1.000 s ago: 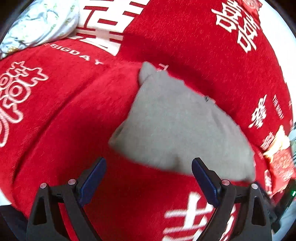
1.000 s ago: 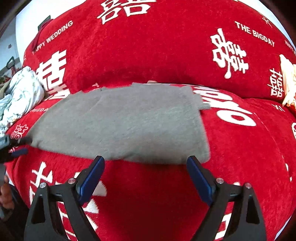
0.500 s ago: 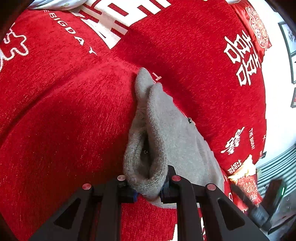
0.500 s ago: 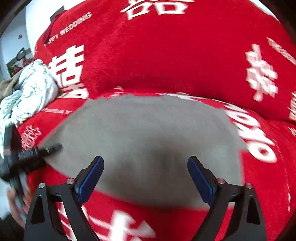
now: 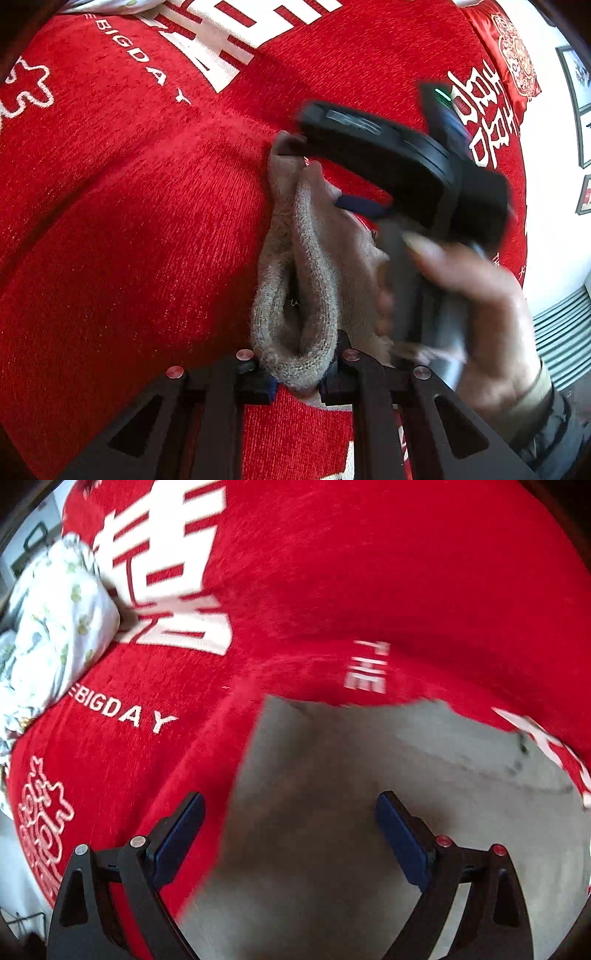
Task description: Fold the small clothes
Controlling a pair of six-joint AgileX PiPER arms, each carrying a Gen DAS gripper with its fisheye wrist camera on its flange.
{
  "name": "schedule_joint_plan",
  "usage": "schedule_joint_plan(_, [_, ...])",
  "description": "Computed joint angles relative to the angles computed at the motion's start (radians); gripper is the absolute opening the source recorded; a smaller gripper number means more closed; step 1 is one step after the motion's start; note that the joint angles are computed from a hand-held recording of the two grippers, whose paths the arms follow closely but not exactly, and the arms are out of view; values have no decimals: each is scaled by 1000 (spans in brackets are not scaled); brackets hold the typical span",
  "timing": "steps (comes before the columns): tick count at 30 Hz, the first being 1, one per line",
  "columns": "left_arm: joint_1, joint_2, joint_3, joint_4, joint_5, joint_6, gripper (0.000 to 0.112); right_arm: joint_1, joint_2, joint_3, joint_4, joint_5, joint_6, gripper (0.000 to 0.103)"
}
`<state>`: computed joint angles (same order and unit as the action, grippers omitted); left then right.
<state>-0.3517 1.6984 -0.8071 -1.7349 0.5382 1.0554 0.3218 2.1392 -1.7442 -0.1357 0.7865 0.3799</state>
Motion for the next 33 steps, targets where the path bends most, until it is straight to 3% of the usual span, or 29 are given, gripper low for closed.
schedule_joint_plan(4, [-13,-8,-18,56,-31,-50,17,63,160,-219,-164,181,58,94])
schedule_joint_plan(6, [-18,-12,-21,72,-42,-65,17,70,177,-245,-180,204,76,93])
schedule_joint_plan(8, [-20,-13,-27,100,-51,-91,17,72,166,-228,-209,202,97,79])
schedule_joint_plan(10, [-30,-18,-33,133,-72,-119,16,78,150,-209,-272,209,131,37])
schedule_joint_plan(13, [-60,-28,-43,198,-125,-174,13,62,127,-190,-249,196,90,28])
schedule_joint_plan(23, [-133,-55,-63,404,-247,-356,13,25,51,-112,-173,118,76,18])
schedule_joint_plan(33, [-180,-101,-75,562,-300,-486,10,-100,-78,60,134,-62,-108,16])
